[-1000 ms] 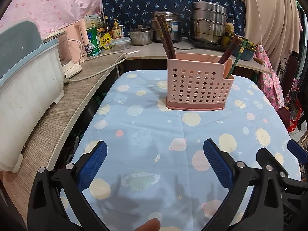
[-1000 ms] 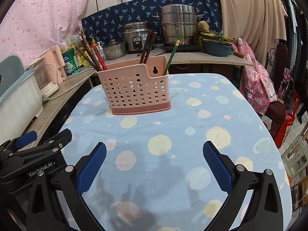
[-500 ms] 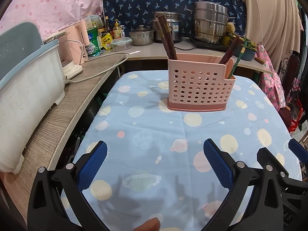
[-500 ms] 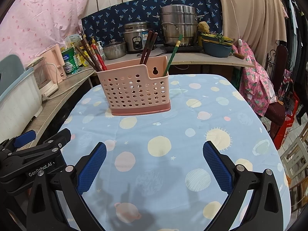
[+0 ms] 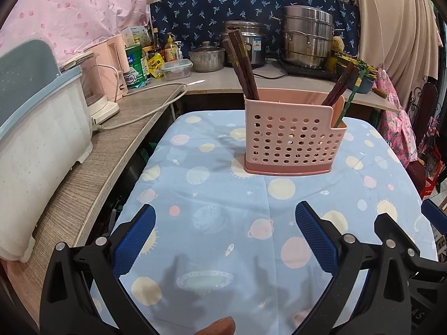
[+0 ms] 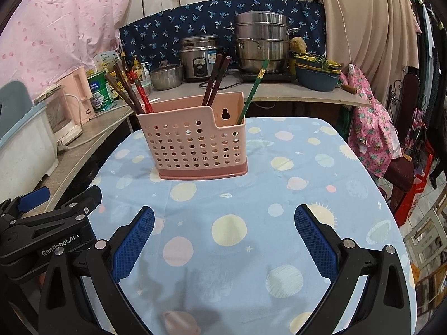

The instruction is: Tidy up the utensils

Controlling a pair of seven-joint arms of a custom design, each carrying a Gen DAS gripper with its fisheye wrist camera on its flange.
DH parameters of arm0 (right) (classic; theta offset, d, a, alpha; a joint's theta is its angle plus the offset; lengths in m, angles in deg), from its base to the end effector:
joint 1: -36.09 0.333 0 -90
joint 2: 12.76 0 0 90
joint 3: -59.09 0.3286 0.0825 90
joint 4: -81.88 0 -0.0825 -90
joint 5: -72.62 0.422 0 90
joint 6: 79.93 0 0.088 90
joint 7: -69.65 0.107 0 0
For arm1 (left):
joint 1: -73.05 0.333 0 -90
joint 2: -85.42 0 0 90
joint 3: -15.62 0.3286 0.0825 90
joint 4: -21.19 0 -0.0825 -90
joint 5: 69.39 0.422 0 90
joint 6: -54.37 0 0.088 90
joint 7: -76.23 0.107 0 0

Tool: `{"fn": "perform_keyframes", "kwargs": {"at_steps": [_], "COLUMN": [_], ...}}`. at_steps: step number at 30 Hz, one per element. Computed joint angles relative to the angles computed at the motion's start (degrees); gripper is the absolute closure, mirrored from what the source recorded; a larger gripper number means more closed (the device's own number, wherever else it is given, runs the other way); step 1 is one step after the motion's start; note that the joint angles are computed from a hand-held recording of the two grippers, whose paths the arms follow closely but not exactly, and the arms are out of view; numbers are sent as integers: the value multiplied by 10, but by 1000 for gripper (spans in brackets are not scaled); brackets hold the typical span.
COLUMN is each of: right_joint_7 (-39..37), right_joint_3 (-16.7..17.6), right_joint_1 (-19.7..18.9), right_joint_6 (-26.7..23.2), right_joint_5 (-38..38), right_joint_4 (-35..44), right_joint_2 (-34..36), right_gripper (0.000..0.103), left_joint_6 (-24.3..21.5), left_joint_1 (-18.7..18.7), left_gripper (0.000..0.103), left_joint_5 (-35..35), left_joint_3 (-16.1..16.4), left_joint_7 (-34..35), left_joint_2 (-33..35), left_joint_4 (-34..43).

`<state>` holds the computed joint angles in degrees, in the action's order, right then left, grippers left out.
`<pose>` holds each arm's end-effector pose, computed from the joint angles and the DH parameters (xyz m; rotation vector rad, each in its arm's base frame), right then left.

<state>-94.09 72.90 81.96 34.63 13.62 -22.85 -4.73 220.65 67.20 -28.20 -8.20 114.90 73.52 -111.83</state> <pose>0.3790 0.5321 0.4834 -1.3554 1.9898 -0.8920 0.4544 -0.3141 0.4850 -1.4682 1.9622 -0.8593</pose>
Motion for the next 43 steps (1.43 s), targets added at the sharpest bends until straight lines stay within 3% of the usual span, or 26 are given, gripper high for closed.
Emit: {"fn": "perform_keyframes", "kwargs": {"at_steps": [5, 32, 43], "right_joint_7": [-7, -39, -44], "right_joint_3": [-3, -23, -26], "right_joint_1": [-4, -17, -17], "right_joint_6": [6, 32, 31], "right_joint_5": [0, 3, 6], "right_joint_4": [1, 18, 23], "right_joint_2": [2, 26, 30], "right_gripper": [6, 6, 6], "left_joint_6": [-8, -42, -45], "left_joint_1": [1, -74, -87], "left_gripper": [7, 10, 10], "left_joint_5": [23, 83, 60], "left_joint_3": [-2, 64, 75], "left_joint_7": [-18, -61, -40], "left_joint_2": [13, 87, 89], "left_joint_4": [14, 80, 81]}}
